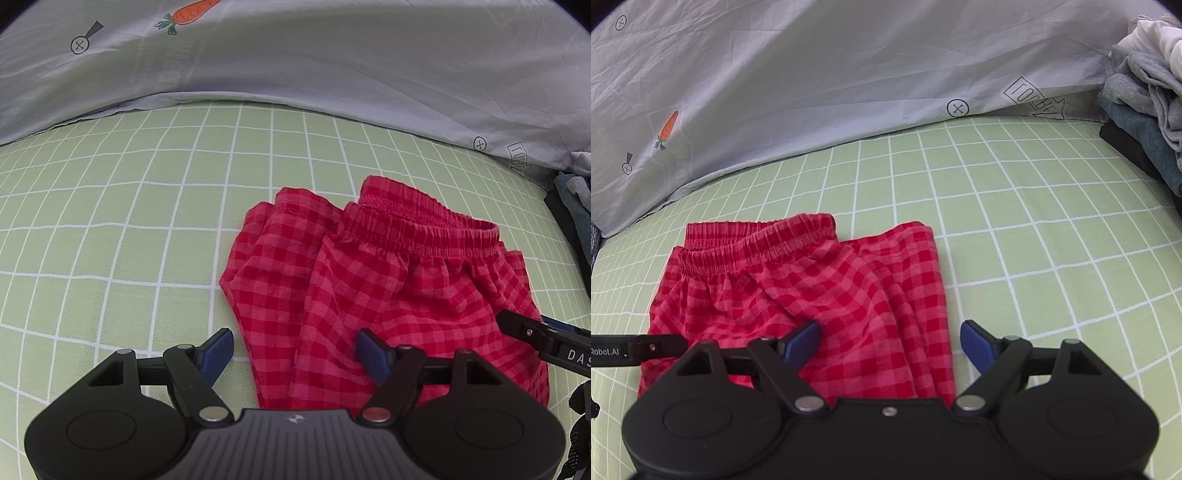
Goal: Fold clothes
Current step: 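Grasp the folded pants with the left gripper while the right gripper grasps them, then lift the folded pants with both grippers and carry them to the clothes stack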
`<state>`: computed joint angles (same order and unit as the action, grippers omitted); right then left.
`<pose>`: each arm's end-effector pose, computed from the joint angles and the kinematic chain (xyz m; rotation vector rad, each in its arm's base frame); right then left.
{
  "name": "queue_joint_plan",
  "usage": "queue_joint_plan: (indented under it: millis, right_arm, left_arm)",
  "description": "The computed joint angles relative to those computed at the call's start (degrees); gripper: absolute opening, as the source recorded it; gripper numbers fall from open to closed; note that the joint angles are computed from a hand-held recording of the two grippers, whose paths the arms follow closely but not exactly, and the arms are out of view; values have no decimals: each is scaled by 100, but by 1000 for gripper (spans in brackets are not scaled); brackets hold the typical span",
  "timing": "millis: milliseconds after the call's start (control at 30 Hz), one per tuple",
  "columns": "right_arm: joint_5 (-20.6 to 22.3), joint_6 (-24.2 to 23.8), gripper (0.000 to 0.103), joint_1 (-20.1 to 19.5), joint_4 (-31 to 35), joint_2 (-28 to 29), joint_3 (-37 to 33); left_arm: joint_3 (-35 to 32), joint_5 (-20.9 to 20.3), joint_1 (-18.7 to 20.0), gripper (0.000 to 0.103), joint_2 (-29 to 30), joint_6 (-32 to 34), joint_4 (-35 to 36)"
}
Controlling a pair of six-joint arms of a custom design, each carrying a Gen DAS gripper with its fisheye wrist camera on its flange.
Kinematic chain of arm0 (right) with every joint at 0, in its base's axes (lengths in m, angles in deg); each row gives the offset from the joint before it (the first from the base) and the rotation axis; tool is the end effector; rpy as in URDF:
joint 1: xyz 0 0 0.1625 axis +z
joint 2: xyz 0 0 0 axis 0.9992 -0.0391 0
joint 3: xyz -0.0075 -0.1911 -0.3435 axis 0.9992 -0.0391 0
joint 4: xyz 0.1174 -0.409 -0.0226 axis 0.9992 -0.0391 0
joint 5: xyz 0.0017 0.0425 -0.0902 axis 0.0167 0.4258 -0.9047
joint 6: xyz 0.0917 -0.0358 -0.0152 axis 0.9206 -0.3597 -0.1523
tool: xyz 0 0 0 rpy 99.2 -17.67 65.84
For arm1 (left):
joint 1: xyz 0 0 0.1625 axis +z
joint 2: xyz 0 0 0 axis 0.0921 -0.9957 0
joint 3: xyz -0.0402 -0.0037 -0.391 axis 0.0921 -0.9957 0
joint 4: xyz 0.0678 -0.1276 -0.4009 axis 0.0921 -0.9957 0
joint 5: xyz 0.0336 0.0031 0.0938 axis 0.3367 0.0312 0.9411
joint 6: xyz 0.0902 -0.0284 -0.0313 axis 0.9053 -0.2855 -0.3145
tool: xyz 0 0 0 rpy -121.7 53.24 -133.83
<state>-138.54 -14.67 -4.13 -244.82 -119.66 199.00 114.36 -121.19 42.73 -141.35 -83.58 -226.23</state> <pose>0.0436 -0.3954 0.1176 0.0209 -2.3424 0.9287 -0.1562 -0.4630 0.0366 0.4996 2.5126 -0.4922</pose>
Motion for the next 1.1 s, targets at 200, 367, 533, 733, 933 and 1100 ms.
queue_joint_plan:
  millis: [200,367,533,733,933,1100]
  right_arm:
    - [-210,-116,85,100,33,128,-81]
    - [-485,-360,85,271,176,244,-186]
    - [-562,-763,69,481,348,317,-197]
    - [-596,-613,12,785,629,269,-76]
    - [-1094,-33,9,1440,396,309,314]
    - [-1732,513,10,2069,793,22,706]
  left_arm:
    - [-36,157,-60,75,214,256,-170]
    - [-45,297,-169,60,326,183,-159]
    - [7,191,-329,33,311,206,22]
    - [506,-311,-585,10,-191,166,101]
    - [1226,-648,-826,8,-1048,-412,63]
    - [1312,-977,-1066,8,-1499,-601,706]
